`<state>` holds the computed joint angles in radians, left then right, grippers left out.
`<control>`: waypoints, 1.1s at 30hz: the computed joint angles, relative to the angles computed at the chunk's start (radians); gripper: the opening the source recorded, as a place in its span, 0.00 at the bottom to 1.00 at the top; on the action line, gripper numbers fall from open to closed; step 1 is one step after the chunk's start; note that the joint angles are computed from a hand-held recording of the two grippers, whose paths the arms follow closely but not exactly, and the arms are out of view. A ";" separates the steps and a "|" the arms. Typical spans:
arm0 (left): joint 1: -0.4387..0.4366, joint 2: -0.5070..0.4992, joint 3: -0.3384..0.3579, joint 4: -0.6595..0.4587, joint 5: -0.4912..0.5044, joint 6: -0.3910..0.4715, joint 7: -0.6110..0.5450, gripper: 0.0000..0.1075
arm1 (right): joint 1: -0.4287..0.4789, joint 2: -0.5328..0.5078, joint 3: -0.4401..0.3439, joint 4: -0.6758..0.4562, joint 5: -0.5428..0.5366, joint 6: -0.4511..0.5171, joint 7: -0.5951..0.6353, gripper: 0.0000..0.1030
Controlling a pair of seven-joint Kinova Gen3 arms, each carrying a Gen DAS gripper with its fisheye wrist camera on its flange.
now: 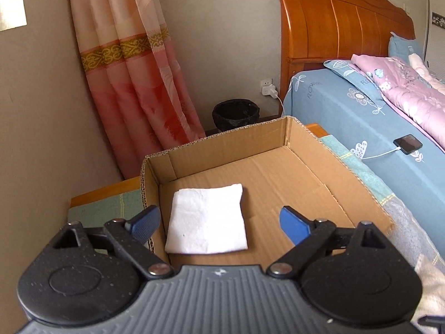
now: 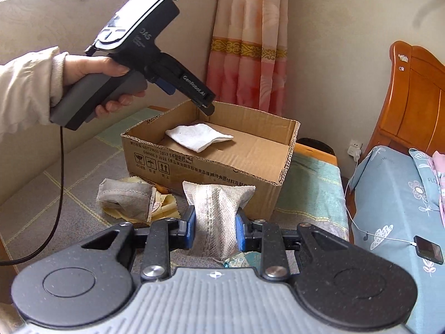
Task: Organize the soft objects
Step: 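Carry the white cloth into the box and open the left gripper, then lower the grey sachet into the box and open the right gripper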
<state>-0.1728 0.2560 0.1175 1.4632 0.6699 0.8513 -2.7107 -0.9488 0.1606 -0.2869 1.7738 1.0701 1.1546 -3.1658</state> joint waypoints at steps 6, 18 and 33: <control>-0.080 -0.104 -0.040 0.124 0.133 0.078 -0.160 0.92 | 0.003 -0.005 0.001 -0.009 0.006 0.000 -0.006 0.31; -0.109 -0.213 -0.190 0.295 0.258 0.229 -0.320 0.94 | 0.003 0.006 0.006 -0.054 0.026 0.019 0.006 0.31; -0.176 -0.249 -0.256 0.473 0.438 0.129 -0.503 0.95 | 0.051 0.060 0.075 -0.172 0.014 -0.002 0.143 0.31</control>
<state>-0.3486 0.0073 -0.1386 1.9359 1.1078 0.9803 -3.2134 -0.8981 0.2205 -0.2120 1.6020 1.0837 1.1525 -3.0231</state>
